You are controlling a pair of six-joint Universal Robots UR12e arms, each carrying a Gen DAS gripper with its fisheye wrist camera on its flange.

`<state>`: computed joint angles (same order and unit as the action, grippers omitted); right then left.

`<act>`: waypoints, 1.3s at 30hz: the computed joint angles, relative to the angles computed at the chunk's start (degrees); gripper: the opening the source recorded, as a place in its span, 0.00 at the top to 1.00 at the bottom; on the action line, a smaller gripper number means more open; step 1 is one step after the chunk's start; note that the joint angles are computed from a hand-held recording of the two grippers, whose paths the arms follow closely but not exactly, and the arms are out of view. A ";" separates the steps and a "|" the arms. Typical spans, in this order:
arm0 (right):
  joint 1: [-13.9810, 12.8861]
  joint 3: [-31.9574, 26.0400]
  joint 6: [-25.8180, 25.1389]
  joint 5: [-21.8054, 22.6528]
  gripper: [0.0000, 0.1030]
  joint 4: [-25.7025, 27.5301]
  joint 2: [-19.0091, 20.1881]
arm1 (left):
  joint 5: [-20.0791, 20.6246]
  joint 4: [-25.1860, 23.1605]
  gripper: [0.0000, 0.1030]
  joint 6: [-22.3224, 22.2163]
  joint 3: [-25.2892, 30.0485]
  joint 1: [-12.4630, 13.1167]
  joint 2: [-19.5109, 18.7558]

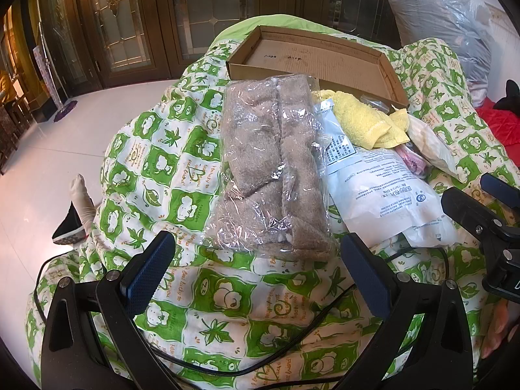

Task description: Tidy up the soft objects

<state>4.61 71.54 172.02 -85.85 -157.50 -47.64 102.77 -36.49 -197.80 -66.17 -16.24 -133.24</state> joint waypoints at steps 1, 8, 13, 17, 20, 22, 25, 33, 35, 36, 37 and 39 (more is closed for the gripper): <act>0.00 -0.03 -0.02 0.00 0.00 0.05 0.01 | -0.01 0.05 0.00 0.01 -0.03 0.00 0.01; 0.00 -0.05 0.01 -0.01 0.00 0.07 0.02 | -0.03 0.08 0.00 0.04 0.04 -0.01 -0.02; 0.00 -0.09 0.02 0.00 0.00 0.10 0.01 | 0.55 0.39 0.00 1.43 0.87 0.10 -0.42; 0.04 -0.07 -0.25 -0.04 0.00 0.22 0.06 | -1.35 0.88 0.00 2.28 2.73 0.99 -1.41; 0.11 -0.31 -0.36 -0.20 0.00 1.12 0.29 | -4.43 1.42 0.00 2.31 3.39 1.68 -1.95; 0.11 -0.49 -0.33 -0.23 0.00 1.52 0.38 | -5.64 0.94 0.00 2.90 4.59 1.94 -2.78; 0.11 -0.81 -0.29 -0.33 0.00 2.39 0.48 | -5.56 -1.10 0.00 4.38 7.15 2.07 -4.46; 0.44 -2.10 -0.94 -1.53 0.00 5.10 1.07 | -8.92 -4.96 0.00 4.61 12.20 3.14 -7.86; 0.49 -2.30 -1.10 -1.78 0.00 5.51 1.16 | -10.01 -5.19 0.01 4.94 12.87 3.23 -8.40; 0.53 -2.37 -1.18 -1.94 0.00 5.72 1.20 | -10.33 -4.92 0.01 4.90 12.60 3.18 -8.33; 0.56 -2.39 -1.25 -2.06 0.00 5.85 1.21 | -10.66 -4.90 0.06 4.88 12.60 3.18 -8.40; 0.57 -2.53 -1.28 -2.20 0.00 6.04 1.28 | -11.89 -4.56 0.18 4.72 12.00 3.28 -8.22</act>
<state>5.19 69.01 170.74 -88.05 -151.46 -46.36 90.88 -41.05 -193.08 -54.17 -12.95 -141.46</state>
